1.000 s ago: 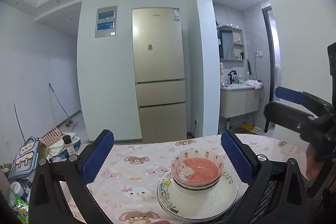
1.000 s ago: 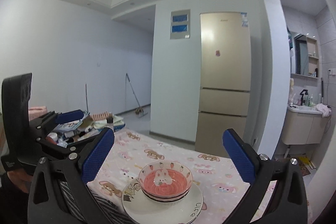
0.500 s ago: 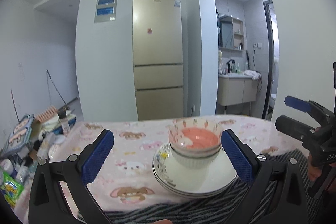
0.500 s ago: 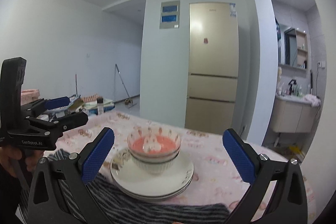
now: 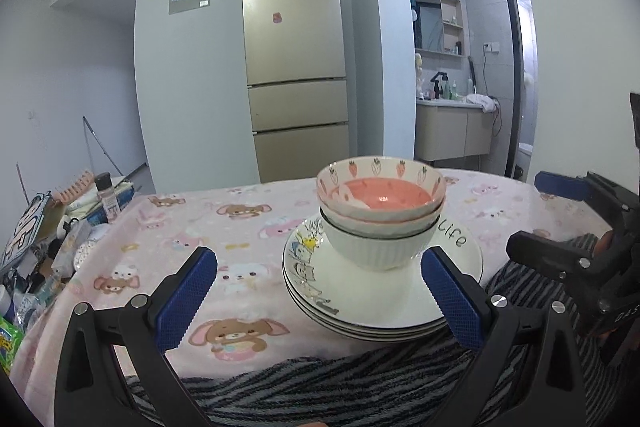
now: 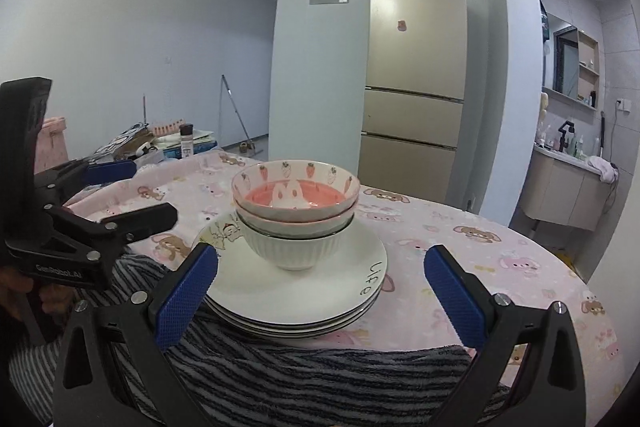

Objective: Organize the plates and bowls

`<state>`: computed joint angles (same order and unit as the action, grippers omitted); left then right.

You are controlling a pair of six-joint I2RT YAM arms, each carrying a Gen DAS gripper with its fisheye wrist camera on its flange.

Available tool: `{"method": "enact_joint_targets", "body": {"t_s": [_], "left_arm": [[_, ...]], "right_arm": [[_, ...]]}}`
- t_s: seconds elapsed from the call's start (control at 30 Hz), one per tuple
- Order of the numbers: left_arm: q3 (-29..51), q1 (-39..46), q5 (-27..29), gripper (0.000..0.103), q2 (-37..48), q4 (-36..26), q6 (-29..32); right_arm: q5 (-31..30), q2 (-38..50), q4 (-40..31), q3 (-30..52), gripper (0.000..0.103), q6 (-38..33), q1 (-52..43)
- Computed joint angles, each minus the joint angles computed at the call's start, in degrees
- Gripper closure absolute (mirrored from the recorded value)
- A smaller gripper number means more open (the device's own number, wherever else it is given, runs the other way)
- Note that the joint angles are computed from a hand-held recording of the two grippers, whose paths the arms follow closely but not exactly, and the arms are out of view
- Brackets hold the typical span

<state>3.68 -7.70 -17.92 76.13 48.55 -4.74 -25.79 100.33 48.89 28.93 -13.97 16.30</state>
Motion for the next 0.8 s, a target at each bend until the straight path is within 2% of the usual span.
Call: {"method": "enact_joint_targets", "body": {"t_s": [0.2, 0.53, 0.8], "left_arm": [[1.78, -0.59, -0.37, 0.0, 3.92, -0.17, 0.17], [2.2, 0.17, 0.7, 0.0, 4.1, -0.92, -0.35], [2.19, 0.38, 0.88, 0.0, 4.16, -0.81, -0.27]], "right_arm": [[-0.04, 0.62, -3.31, 1.51, 0.0, -0.15, -0.27], [0.36, 0.87, -7.79, 3.76, 0.0, -0.82, 0.29], [0.92, 1.15, -8.8, 4.24, 0.0, -0.93, 0.61]]}}
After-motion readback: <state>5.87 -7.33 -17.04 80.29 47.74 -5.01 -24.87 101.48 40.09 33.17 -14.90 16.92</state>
